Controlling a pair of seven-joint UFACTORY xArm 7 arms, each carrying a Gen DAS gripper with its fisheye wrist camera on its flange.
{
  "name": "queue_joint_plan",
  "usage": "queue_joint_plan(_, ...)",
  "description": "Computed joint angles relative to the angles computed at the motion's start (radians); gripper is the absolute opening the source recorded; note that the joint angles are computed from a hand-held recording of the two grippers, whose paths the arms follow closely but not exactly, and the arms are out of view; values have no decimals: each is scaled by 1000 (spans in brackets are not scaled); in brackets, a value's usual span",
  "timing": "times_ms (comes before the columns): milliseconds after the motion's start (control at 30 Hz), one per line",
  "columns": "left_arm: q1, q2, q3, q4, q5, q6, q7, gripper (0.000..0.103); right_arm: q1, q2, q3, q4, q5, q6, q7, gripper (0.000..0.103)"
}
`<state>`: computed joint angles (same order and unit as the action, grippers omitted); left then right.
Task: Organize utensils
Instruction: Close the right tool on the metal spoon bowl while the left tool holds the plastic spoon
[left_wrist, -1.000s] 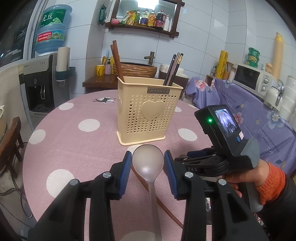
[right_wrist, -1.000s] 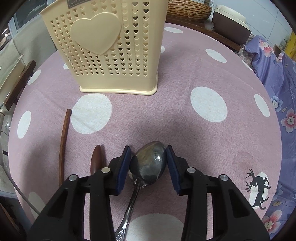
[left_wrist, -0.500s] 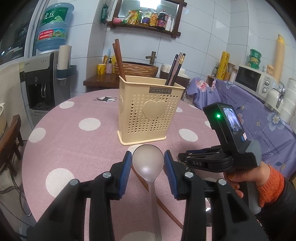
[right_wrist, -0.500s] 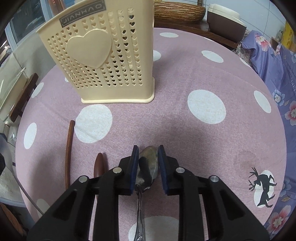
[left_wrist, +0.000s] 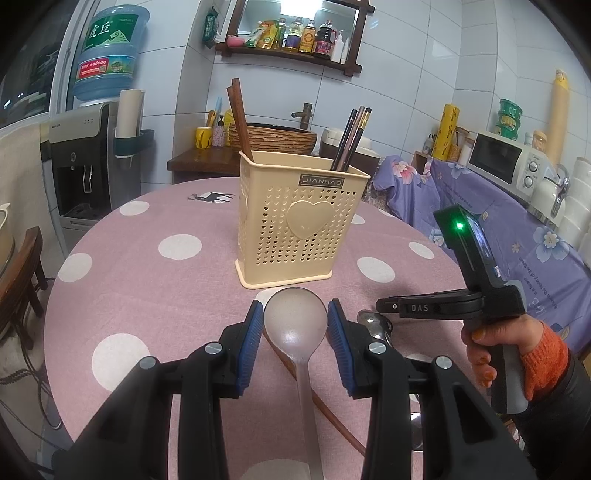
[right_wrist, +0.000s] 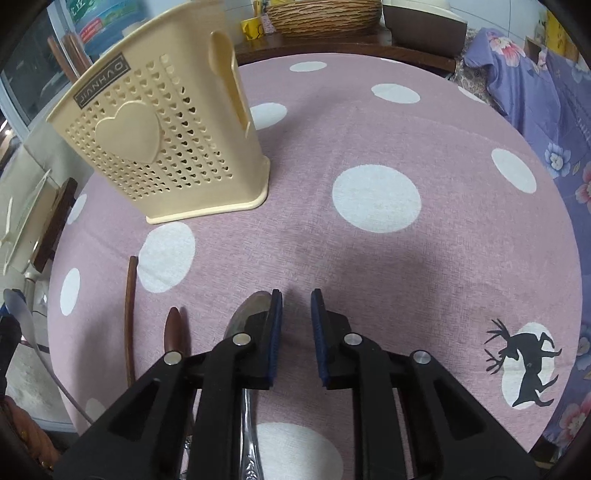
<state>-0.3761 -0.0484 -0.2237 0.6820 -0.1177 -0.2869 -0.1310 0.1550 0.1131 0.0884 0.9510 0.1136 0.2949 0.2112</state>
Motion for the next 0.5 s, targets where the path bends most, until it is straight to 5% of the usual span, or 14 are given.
queue_joint_plan(67, -2, -1, 6, -1, 13, 0, -12, 37, -3, -11, 5, -15, 20, -15, -17, 20)
queue_joint_plan(167, 2, 1, -4, 1, -6, -1, 1, 37, -32, -27, 47, -38, 63, -59, -33, 60)
queue_joint_plan(333, 0, 2, -7, 4, -22, 4, 12, 37, 54, -32, -19, -13, -202, 0, 127, 60)
queue_joint_plan(500, -3, 2, -3, 3, -9, 4, 4, 37, 73, -10, -16, 20, -322, 76, 190, 56)
